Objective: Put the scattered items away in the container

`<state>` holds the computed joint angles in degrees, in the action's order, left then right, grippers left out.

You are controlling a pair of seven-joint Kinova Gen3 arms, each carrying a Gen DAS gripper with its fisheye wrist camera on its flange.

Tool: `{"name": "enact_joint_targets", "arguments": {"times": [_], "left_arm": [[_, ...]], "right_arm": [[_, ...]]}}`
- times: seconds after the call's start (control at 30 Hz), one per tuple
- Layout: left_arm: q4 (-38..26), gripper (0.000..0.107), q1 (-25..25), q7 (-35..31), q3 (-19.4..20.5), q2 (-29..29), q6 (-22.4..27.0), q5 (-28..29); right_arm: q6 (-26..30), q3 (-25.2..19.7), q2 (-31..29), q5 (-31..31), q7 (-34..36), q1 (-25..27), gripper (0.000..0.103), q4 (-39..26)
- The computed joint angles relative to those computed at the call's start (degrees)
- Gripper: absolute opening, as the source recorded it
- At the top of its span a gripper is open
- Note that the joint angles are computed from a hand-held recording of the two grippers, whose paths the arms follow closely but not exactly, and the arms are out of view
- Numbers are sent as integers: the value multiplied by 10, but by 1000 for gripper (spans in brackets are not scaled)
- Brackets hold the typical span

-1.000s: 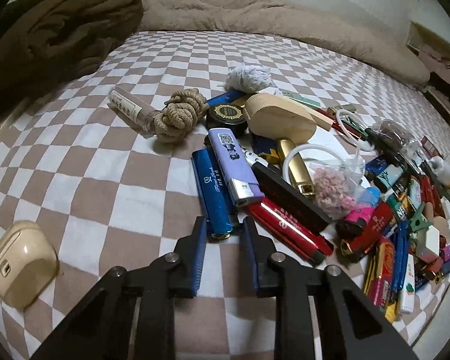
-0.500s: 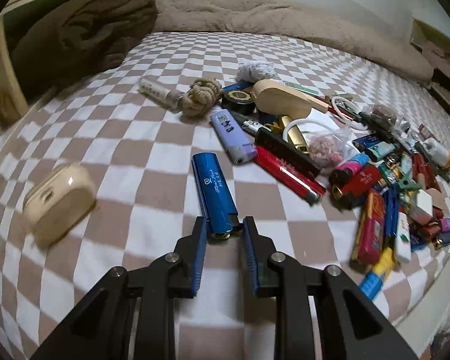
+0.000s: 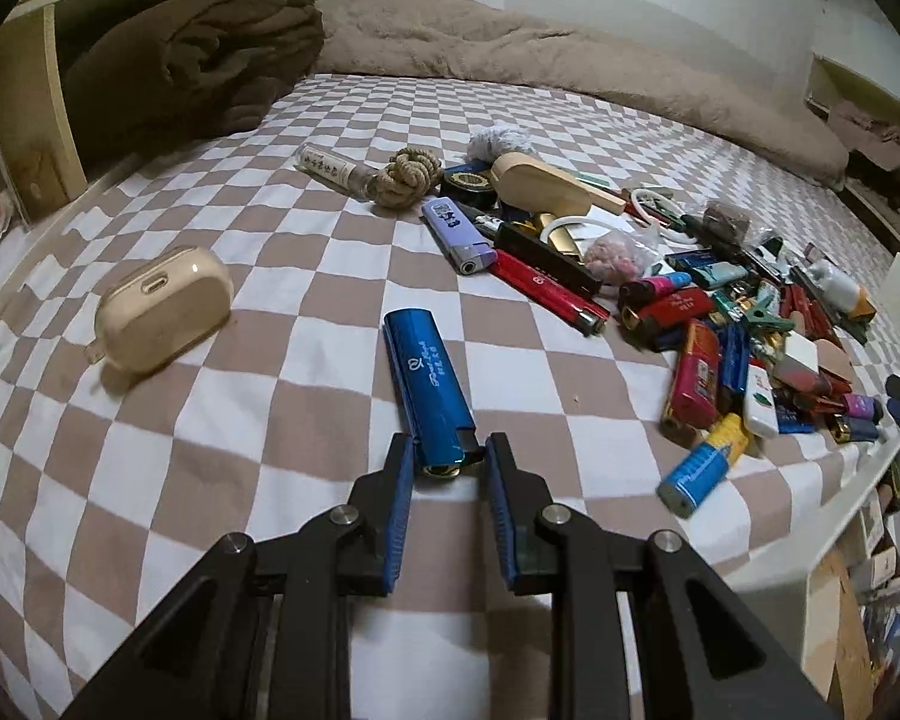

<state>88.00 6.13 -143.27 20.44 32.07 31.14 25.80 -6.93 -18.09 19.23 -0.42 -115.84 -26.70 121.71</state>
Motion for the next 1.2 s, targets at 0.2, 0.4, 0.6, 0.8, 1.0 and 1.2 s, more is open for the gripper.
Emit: {"name": "enact_joint_targets", "arguments": {"times": [0.2, 0.4, 0.6, 0.8, 1.0, 1.2], "left_arm": [[2, 24, -26, -34, 23, 3, 15, 25], [1, 25, -16, -65, 14, 2, 30, 35], [15, 78, 0, -34, -7, -10, -16, 36], [0, 78, 0, 37, -30, -5, -25, 30], [15, 78, -71, -35, 43, -1, -17, 78], [5, 78, 7, -7, -14, -6, -11, 7]], "right_arm": [[5, 14, -1, -5, 6, -15, 103, -3], [7, 23, -1, -11, 13, -24, 103, -4], [5, 9, 2, -6, 14, -10, 103, -4], [3, -6, 3, 1, 11, 5, 103, -3], [4, -23, 4, 12, 5, 23, 103, -3], [5, -22, 3, 15, 5, 22, 103, -2]]}}
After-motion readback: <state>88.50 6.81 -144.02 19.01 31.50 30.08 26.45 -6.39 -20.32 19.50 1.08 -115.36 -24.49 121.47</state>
